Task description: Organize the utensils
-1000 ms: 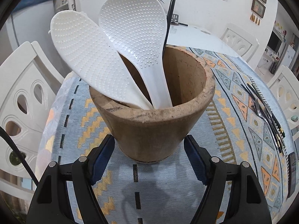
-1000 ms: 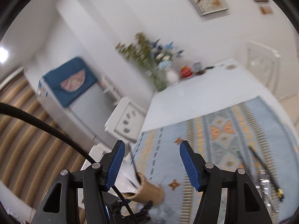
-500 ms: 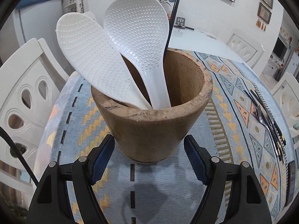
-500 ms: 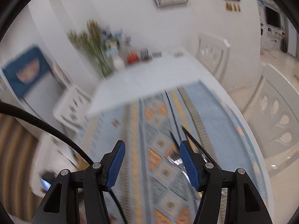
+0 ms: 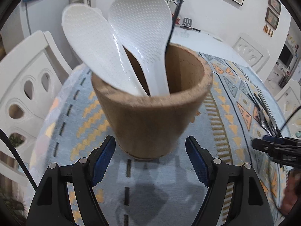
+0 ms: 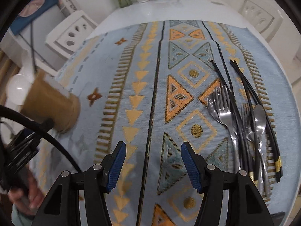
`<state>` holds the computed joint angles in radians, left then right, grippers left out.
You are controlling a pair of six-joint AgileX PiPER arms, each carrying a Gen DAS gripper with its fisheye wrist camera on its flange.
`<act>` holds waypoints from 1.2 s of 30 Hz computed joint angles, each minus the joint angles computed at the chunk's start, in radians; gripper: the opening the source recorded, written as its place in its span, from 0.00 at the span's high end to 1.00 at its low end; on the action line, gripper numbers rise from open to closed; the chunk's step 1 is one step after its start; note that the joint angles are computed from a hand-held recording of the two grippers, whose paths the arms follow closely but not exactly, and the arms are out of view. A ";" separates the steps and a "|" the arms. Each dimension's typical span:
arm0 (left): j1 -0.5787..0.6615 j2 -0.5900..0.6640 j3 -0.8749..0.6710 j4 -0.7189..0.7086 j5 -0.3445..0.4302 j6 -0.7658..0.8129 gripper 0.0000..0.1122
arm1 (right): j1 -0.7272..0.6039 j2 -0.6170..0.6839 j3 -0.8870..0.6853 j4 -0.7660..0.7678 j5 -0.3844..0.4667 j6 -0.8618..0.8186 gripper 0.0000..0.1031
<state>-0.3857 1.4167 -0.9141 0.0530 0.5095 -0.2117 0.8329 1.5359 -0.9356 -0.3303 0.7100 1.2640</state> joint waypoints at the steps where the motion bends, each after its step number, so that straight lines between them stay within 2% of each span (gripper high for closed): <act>1: 0.006 -0.001 0.007 -0.031 -0.008 0.034 0.32 | 0.018 0.016 0.000 -0.048 0.013 0.067 0.42; 4: 0.019 -0.002 0.025 -0.084 -0.022 0.121 0.32 | 0.080 0.054 0.010 -0.168 0.056 0.250 0.42; 8: 0.059 -0.018 0.046 -0.193 -0.033 0.278 0.32 | 0.165 0.086 0.024 -0.285 0.109 0.403 0.40; 9: 0.069 -0.023 0.054 -0.207 -0.042 0.304 0.32 | 0.174 0.102 0.007 -0.285 0.126 0.387 0.34; 12: 0.114 -0.018 0.053 -0.303 -0.050 0.412 0.32 | 0.191 0.142 -0.016 -0.266 0.153 0.361 0.00; 15: 0.146 -0.021 0.054 -0.395 -0.050 0.512 0.32 | 0.230 0.150 0.003 -0.349 0.161 0.469 0.00; 18: 0.152 -0.007 0.045 -0.423 -0.053 0.555 0.32 | 0.243 0.147 0.015 -0.373 0.157 0.503 0.00; 20: 0.157 0.000 0.043 -0.447 -0.054 0.582 0.32 | 0.293 0.153 0.040 -0.452 0.180 0.605 0.00; 23: 0.159 0.004 0.044 -0.485 -0.052 0.619 0.32 | 0.290 0.154 0.041 -0.459 0.170 0.617 0.00; 36: 0.137 0.016 0.031 -0.390 -0.056 0.549 0.32 | 0.291 0.149 0.045 -0.459 0.171 0.617 0.00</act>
<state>-0.2491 1.4324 -0.8834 -0.3367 0.4532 0.3368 1.1237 1.6851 -0.8903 -0.7890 0.8808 1.8814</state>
